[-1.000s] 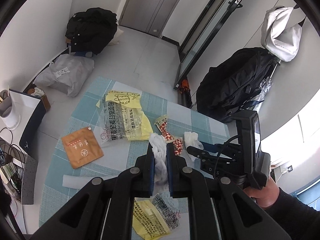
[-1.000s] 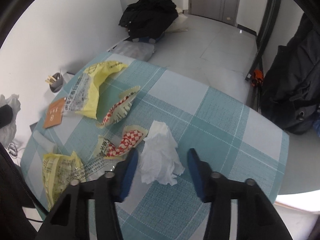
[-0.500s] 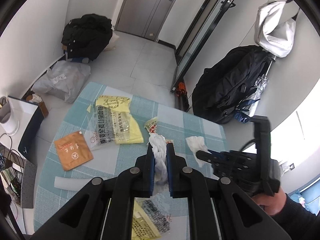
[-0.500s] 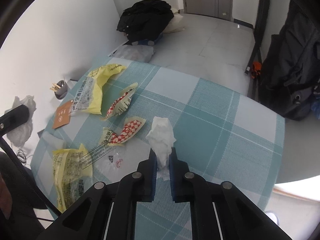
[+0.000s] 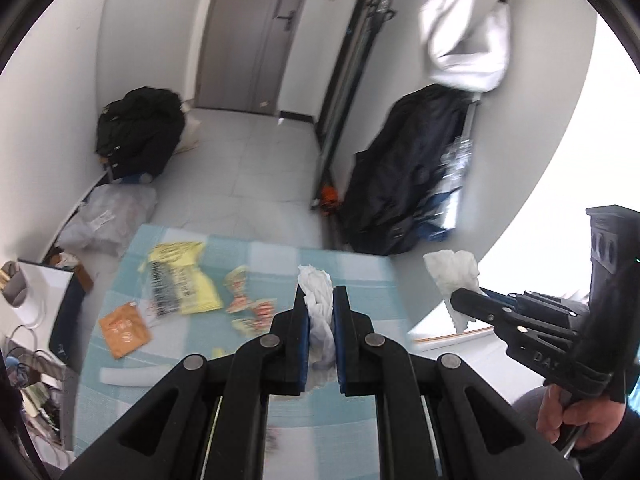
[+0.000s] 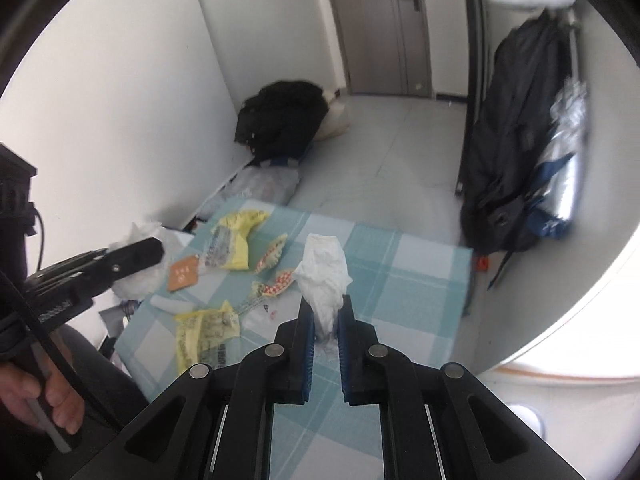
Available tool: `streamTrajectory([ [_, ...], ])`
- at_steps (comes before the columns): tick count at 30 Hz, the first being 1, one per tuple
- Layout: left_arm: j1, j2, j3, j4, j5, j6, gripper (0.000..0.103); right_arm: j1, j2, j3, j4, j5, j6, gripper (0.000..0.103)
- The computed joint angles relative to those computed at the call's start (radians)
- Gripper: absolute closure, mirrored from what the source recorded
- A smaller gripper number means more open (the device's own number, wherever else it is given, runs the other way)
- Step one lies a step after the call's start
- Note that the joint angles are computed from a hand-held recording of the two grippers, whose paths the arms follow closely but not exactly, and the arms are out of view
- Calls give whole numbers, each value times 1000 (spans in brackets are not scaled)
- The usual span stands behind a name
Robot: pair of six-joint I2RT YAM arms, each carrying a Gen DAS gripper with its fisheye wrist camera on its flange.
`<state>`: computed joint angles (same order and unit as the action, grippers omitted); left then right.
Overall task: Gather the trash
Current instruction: 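Carry both tissues over the white bin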
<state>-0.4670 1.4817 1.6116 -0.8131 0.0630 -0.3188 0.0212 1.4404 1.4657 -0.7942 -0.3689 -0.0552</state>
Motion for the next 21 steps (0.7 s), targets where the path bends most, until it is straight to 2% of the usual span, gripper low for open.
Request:
streamTrajectory([
  [4, -113, 21, 112, -46, -44, -21, 96, -117, -127, 12, -67, -64, -22, 93],
  [10, -264, 96, 299, -108, -66, -37, 96, -440, -262, 34, -199, -290, -73, 94],
  [16, -364, 224, 437, -144, -52, -32, 96, -806, -262, 51, -362, -486, -265, 94],
  [21, -405, 351, 563, -187, -24, -7, 96, -984, -204, -14, -425, -517, -396, 94],
])
